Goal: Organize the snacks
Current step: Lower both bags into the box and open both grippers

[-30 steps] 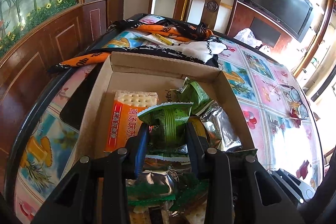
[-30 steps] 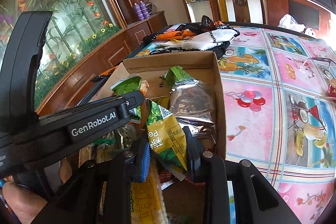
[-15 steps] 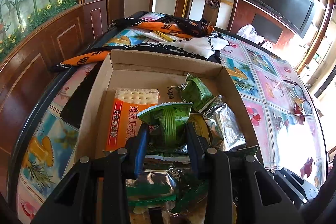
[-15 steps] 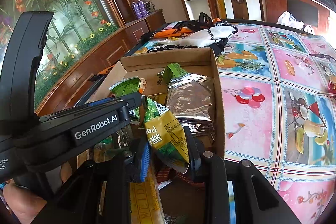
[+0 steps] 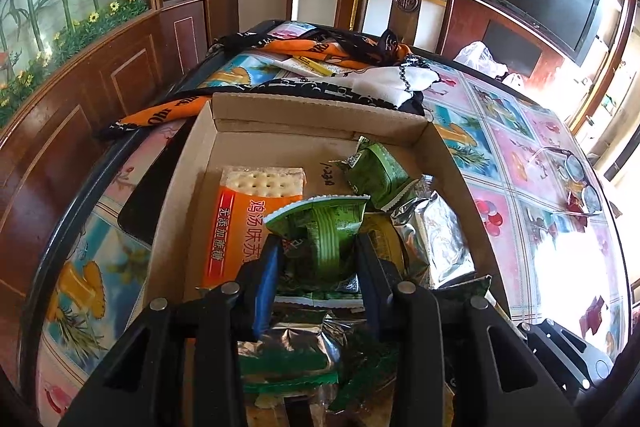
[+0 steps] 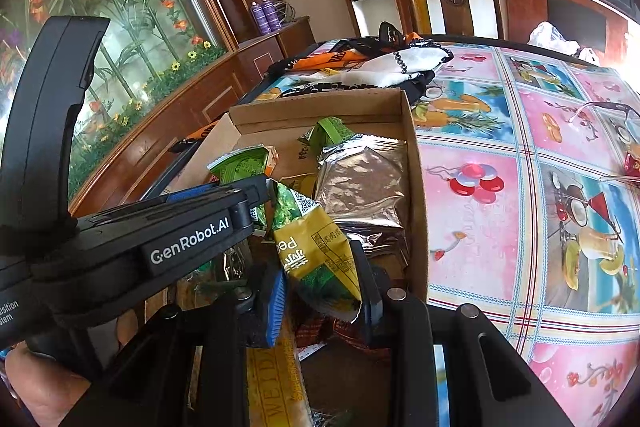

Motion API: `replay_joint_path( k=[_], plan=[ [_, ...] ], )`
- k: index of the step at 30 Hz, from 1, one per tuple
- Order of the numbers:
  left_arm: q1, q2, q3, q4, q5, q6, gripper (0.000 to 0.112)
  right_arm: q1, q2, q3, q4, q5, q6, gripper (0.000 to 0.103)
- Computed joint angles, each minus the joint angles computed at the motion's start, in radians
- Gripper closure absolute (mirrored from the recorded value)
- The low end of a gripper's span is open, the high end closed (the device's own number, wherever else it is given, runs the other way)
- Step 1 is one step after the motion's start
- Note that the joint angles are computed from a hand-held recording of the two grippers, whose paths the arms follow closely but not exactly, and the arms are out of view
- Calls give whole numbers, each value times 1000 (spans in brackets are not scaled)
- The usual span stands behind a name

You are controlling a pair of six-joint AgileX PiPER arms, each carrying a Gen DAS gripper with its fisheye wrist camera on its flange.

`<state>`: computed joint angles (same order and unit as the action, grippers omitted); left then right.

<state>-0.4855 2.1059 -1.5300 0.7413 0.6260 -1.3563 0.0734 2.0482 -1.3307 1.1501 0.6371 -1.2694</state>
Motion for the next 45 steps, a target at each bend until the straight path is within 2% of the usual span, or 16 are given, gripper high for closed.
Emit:
replay_joint_path(
  k=[12, 22, 28, 36, 40, 45],
  plan=[
    [-9, 0, -2, 21, 12, -12, 62, 0, -2, 4, 2, -2, -2, 71],
    [-17, -4, 1, 43, 18, -25, 57, -6, 4, -2, -4, -2, 4, 64],
    [-21, -3, -7, 54, 27, -31, 50, -9, -1, 3, -4, 0, -4, 49],
    [-31, -11, 0, 96, 33, -71, 40, -1, -24, 32, 18, -21, -45, 40],
    [-37, -18, 11, 133, 30, -108, 35, -1, -34, 46, 27, -16, -65, 31],
    [-40, -21, 15, 154, 30, -132, 29, 5, -61, 80, 58, -35, -120, 25]
  ],
)
